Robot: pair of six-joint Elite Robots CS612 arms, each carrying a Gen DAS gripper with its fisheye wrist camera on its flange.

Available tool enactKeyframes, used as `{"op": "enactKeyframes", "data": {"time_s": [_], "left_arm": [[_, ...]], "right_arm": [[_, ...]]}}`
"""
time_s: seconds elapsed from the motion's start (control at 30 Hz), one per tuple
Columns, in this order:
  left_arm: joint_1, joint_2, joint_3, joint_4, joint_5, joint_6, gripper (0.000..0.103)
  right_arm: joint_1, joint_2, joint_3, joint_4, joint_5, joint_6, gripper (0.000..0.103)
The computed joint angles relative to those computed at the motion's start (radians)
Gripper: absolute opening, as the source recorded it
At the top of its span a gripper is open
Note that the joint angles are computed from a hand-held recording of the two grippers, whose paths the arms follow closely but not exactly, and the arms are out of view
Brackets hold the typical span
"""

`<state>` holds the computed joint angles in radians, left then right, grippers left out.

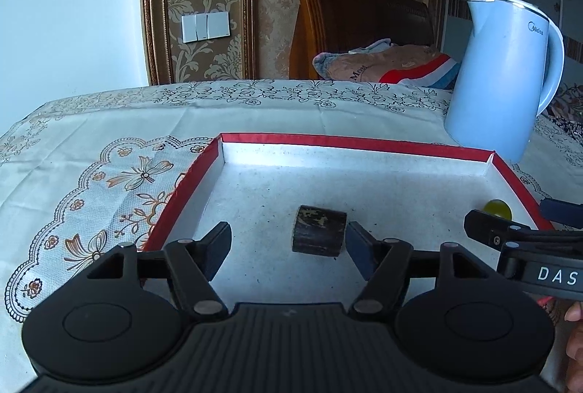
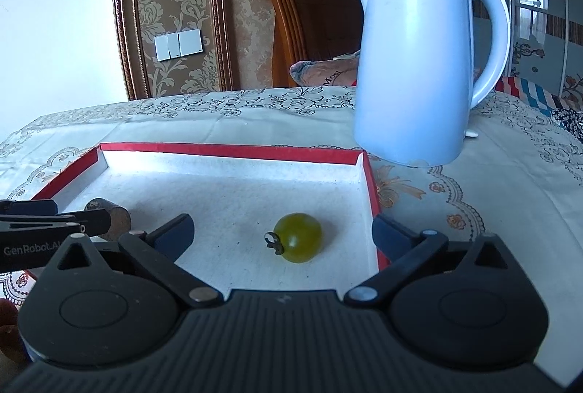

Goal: Organize fruits
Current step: 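Lift both open tools out of the tray back toward the loose fruit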

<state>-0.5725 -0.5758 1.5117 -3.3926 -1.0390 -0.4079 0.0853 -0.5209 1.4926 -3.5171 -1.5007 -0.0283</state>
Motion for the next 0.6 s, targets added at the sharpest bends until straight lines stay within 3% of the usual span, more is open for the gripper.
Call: {"op": "enactKeyframes", "data": {"time_s": [0.23, 0.6], "left_arm": [[-0.005, -0.015, 0.05, -0.079, -0.015, -0.014, 0.074], [-0.013, -0.022, 0.082, -0.102, -0.008, 0.015, 0.074]], "right_arm": [[-0.001, -0.013, 0.035, -0.034, -0.006, 0.014, 0.103], [-0.012, -0.025, 0.06, -0.036, -0.003, 0.068, 0.103]]}}
